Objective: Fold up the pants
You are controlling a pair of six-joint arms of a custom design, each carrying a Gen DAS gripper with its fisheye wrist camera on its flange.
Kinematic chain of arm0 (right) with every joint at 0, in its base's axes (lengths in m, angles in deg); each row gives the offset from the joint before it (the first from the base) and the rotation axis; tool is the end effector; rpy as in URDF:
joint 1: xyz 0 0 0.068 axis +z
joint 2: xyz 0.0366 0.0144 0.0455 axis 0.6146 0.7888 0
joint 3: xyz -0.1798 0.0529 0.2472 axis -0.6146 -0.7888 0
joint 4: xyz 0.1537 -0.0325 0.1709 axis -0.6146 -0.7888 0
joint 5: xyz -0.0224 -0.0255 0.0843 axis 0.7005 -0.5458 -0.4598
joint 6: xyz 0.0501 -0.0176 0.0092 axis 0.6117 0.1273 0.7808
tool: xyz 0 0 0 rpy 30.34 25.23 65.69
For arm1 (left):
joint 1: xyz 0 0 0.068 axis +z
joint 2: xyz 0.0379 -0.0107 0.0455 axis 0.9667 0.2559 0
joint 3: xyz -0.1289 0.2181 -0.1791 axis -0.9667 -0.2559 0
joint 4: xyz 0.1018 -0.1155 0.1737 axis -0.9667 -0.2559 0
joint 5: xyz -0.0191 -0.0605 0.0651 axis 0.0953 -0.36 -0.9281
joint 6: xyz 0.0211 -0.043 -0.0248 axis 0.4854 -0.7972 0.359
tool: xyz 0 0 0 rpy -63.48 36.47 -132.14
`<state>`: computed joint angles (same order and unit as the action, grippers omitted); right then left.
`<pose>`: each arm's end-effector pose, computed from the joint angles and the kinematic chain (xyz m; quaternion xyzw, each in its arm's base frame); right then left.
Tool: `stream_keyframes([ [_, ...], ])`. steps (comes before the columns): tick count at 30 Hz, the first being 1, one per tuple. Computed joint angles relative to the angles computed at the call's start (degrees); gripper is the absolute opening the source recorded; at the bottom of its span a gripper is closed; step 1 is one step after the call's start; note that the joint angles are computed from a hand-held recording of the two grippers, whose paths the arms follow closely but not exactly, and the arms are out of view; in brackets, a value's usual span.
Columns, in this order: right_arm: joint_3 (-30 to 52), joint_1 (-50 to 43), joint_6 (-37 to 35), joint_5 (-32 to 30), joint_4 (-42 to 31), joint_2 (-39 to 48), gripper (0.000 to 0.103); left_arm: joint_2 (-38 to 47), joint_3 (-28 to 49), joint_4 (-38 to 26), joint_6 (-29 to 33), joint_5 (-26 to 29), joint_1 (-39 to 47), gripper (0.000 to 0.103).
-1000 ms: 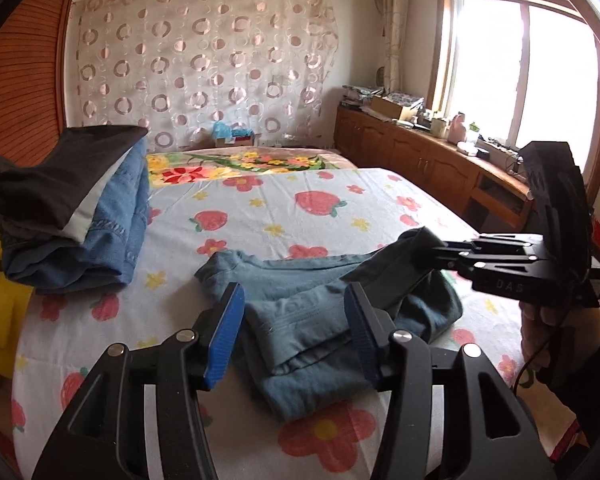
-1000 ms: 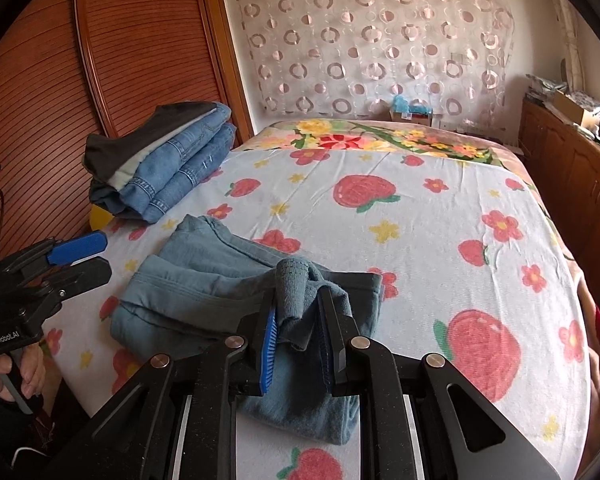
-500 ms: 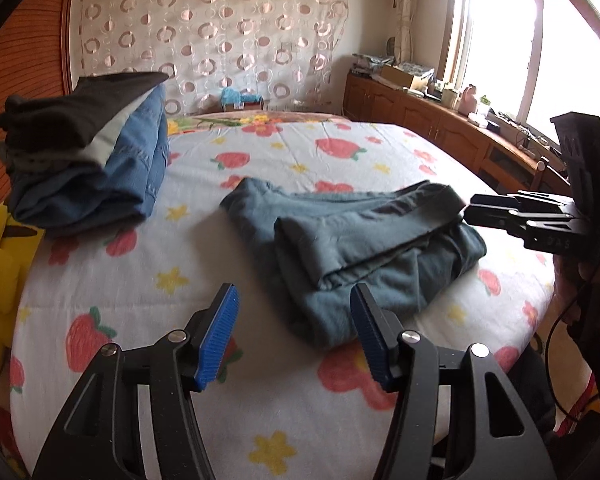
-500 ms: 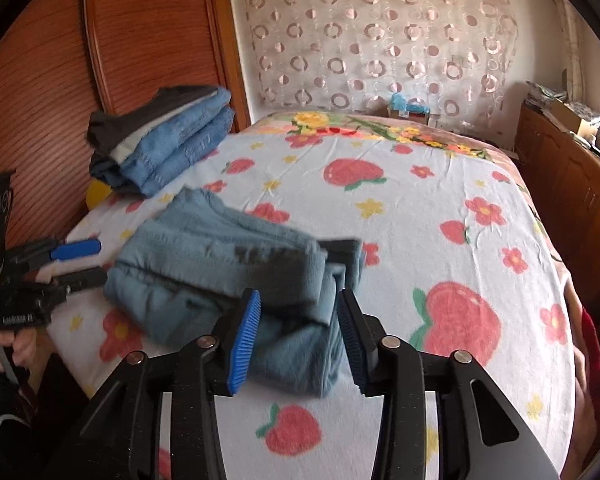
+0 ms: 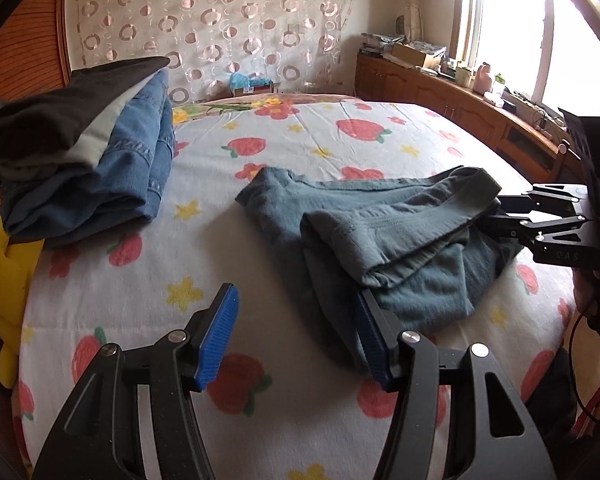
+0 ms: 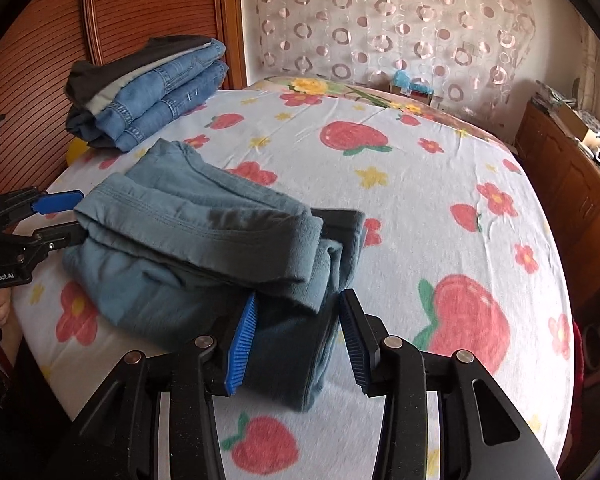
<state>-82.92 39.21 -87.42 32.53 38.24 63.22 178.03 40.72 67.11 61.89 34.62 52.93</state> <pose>0.2172 0.0023 0.0822 0.0208 0.9241 -0.0214 0.3810 0.3154 -0.1417 -0.0006 0.3693 0.8463 -0.1705 0.3439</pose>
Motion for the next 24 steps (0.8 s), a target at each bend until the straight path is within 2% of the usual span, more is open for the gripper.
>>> stream_keyframes([
  [6,5.4,-2.5,-1.8,-1.4,-6.8,-2.0,0.043,-0.5,3.9,-4.1,-1.1,-0.2,-1.2,0.059],
  [11,7.8,-4.5,-1.7,-2.5,-6.6,-2.5,0.043,-0.4,8.8,-8.6,-3.0,2.1,-1.8,0.059],
  [13,8.0,-5.3,-0.9,-3.4,-6.8,-3.4,0.043,0.1,11.6,-11.3,-4.7,1.1,-1.9,0.059],
  [15,6.8,-6.6,-0.6,-6.2,-5.2,-4.6,0.043,0.4,12.8,-11.9,-5.4,0.6,-2.0,0.059],
  [19,3.2,-7.7,-0.9,-6.9,-1.0,-5.4,0.043,0.8,14.8,-13.1,-6.3,-1.3,-2.1,0.059],
  [24,0.2,-8.4,-4.1,-10.6,3.6,-2.6,0.043,1.1,16.5,-15.0,-7.2,-2.7,-1.8,0.059],
])
